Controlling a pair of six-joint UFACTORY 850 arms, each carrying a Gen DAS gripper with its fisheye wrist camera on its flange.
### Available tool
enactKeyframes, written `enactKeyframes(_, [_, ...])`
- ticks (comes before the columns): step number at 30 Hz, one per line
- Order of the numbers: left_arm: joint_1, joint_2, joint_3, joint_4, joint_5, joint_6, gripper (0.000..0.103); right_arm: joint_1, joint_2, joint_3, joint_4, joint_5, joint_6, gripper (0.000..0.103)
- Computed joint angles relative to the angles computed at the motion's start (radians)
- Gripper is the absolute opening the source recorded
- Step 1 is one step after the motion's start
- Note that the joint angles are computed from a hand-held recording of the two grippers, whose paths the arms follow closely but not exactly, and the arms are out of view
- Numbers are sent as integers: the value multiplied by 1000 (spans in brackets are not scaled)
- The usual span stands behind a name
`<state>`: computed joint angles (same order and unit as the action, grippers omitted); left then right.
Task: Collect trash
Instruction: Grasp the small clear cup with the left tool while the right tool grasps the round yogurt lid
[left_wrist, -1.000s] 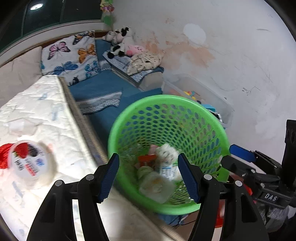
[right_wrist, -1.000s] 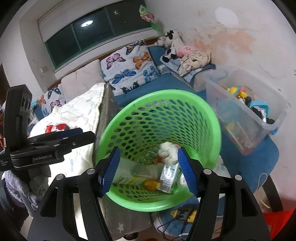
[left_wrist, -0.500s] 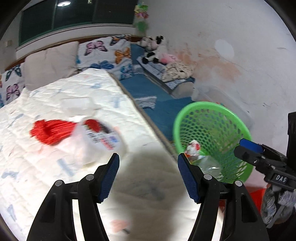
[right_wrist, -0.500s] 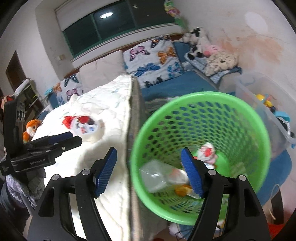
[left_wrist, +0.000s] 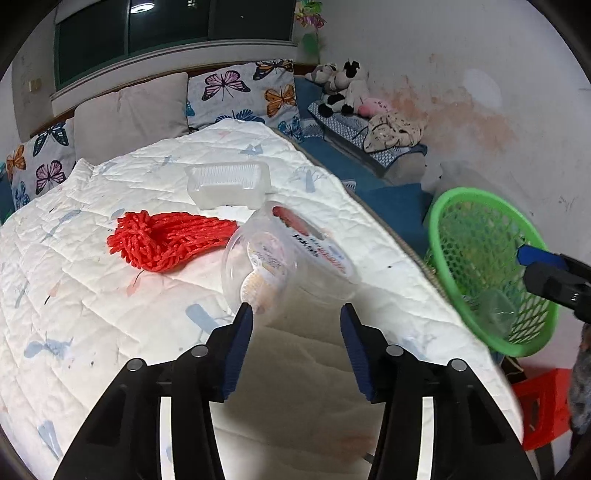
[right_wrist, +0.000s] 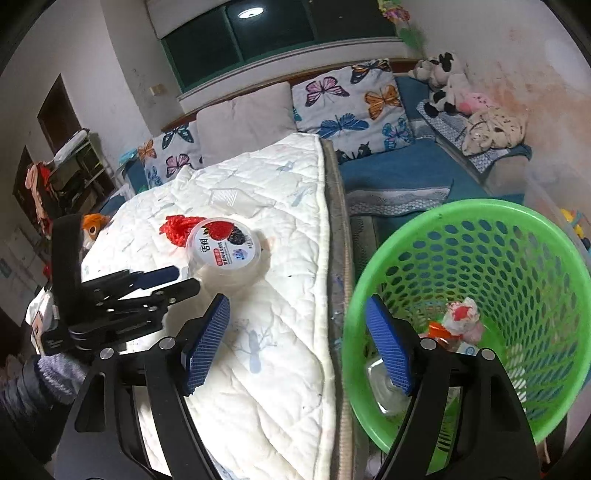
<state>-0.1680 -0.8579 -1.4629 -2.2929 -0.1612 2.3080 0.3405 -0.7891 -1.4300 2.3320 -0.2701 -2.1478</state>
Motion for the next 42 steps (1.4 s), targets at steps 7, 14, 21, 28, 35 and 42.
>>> enactKeyframes(7, [10,-43,-54,222,-30,-190,30,9,-26,-39,-86,4,87,76])
enactKeyframes(14, [16,-38,-38,196,-59,-148,9,13,-53,-78,-193,4,191,76])
enactKeyframes(21, [18,-5,2,55,-39,-3,3,23,-98,-144,-367,-15,358,77])
enactKeyframes(28, [46,26,50,36,-49,13,1,34,-185,-276,-639,-68,645,80])
enactKeyframes(35, [81,43,86,76,-81,-31,1,55,-259,-401,-856,-116,847,83])
enactKeyframes(42, [115,52,110,158,-129,-135,1,69,-336,-537,-1011,-140,1002,90])
